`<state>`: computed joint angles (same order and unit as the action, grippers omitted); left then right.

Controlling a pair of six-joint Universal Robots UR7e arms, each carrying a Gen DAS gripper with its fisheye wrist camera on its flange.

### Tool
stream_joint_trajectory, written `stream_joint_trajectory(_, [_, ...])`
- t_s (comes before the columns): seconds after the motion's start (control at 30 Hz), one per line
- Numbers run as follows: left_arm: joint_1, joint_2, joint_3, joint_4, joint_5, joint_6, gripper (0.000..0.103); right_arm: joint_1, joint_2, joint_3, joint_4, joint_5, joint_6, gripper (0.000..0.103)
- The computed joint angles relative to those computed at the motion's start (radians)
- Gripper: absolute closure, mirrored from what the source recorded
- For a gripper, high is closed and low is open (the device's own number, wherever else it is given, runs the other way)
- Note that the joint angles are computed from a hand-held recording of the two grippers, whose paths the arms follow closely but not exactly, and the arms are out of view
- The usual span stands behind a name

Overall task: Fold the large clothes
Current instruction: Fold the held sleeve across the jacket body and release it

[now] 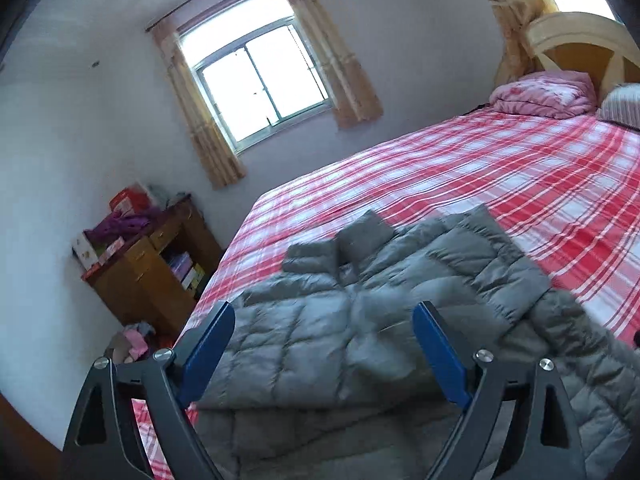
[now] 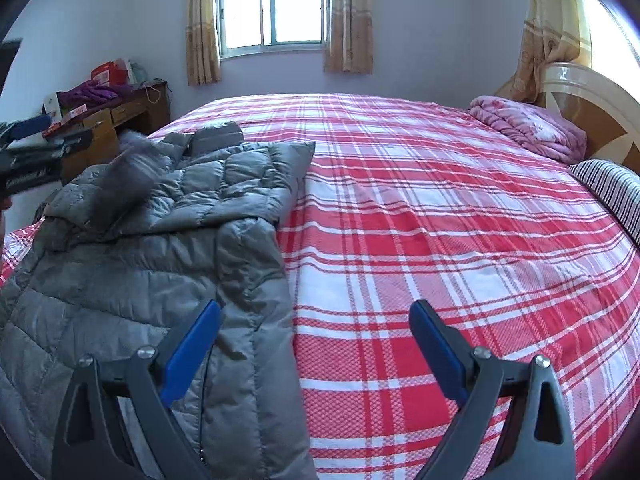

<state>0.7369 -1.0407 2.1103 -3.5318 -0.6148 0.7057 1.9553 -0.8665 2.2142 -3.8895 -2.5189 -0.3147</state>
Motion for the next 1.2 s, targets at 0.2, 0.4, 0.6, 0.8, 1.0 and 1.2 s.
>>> stream_joint_trajectory(0.2, [0.138, 0.009, -0.067, -0.085, 0.123, 0.068, 0.011, 0.029, -0.014, -0.063, 0.135, 0.052, 0.017, 0.006])
stream_joint_trajectory(0.4, [0.31, 0.051, -0.168, -0.053, 0.281, 0.012, 0.011, 0.015, 0.013, -0.209, 0.381, 0.193, 0.112, 0.006])
stream_joint_trajectory(0.6, [0.357, 0.006, -0.144, 0.08, 0.249, -0.164, 0.011, -0.051, 0.096, -0.36, 0.616, 0.302, 0.292, 0.024])
stream_joint_trajectory(0.8, [0.372, -0.019, -0.129, 0.155, 0.221, -0.231, 0.011, -0.068, 0.113, -0.354, 0.61, 0.348, 0.315, 0.088])
stream_joint_trajectory(1.0, [0.374, -0.034, -0.129, 0.203, 0.209, -0.269, 0.011, -0.039, 0.083, -0.294, 0.53, 0.249, 0.257, 0.092])
stream_joint_trajectory(1.2, [0.38, -0.053, -0.132, 0.27, 0.189, -0.297, 0.011, -0.046, 0.087, -0.295, 0.546, 0.19, 0.26, 0.088])
